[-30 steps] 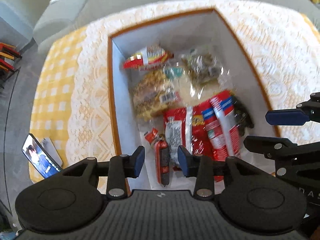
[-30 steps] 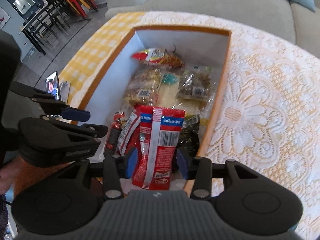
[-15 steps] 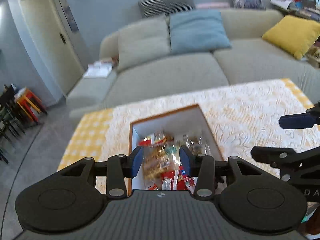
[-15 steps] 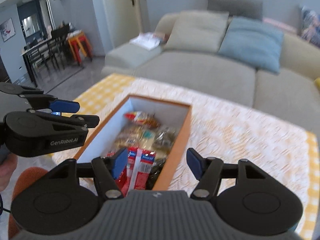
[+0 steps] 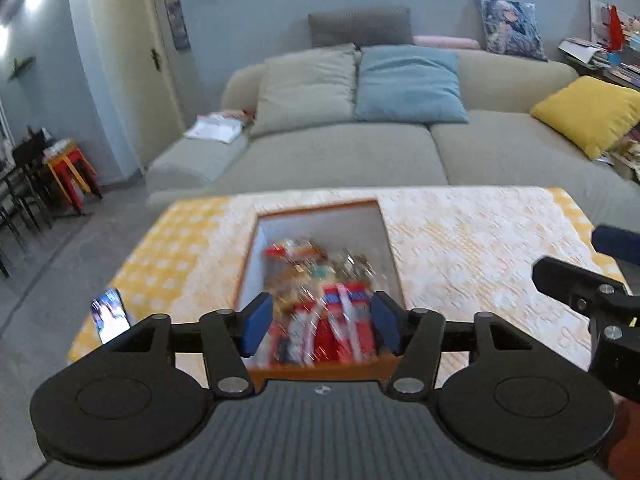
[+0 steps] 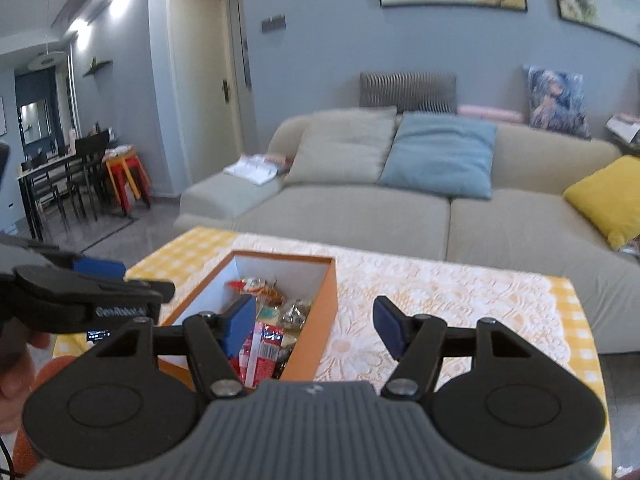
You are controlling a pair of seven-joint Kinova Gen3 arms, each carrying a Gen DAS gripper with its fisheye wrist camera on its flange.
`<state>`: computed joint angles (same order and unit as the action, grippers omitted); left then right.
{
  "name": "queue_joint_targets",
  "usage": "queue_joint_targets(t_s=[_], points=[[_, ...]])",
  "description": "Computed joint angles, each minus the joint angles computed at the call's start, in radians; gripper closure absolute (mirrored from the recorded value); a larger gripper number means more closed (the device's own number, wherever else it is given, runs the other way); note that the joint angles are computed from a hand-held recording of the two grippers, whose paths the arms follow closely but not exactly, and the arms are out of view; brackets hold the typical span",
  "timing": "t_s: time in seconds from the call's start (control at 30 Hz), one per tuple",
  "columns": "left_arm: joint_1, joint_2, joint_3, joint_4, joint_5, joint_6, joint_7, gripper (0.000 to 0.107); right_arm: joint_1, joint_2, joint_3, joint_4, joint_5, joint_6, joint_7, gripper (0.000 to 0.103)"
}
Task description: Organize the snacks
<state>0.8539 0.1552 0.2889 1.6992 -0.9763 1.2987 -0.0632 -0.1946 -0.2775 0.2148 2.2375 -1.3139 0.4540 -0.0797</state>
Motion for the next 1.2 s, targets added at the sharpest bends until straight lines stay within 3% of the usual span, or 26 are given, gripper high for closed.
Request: queue_joint_targets(t_s=[0.13,0.47,0.83,1.2], points=[[-0.002,0.010,0.002,0.009,0.047,-0.027,0.001,0.037,0.002,-0.026,0.002,0.044,0.009,-0.009,0.019,0.039],[-0.018,0.031,-0.016,0.021,0.146,-0.093,-0.028,0.037,0.040,0.035,-0.010,0.036,0.203,0.020,-0.210,0.039],[-0.018,0.026,-0.026,0.020,0.168,-0.110,-0.054,0.037,-0.004,0.034,0.011,0.042,0.239,-0.008,-0.251,0.039],[-0.007,0.035,-0.029,0.009,0.158,-0.101,-0.063,0.037,-0.041,0.022,0.048,0.058,0.201,-0.027,-0.218,0.039]])
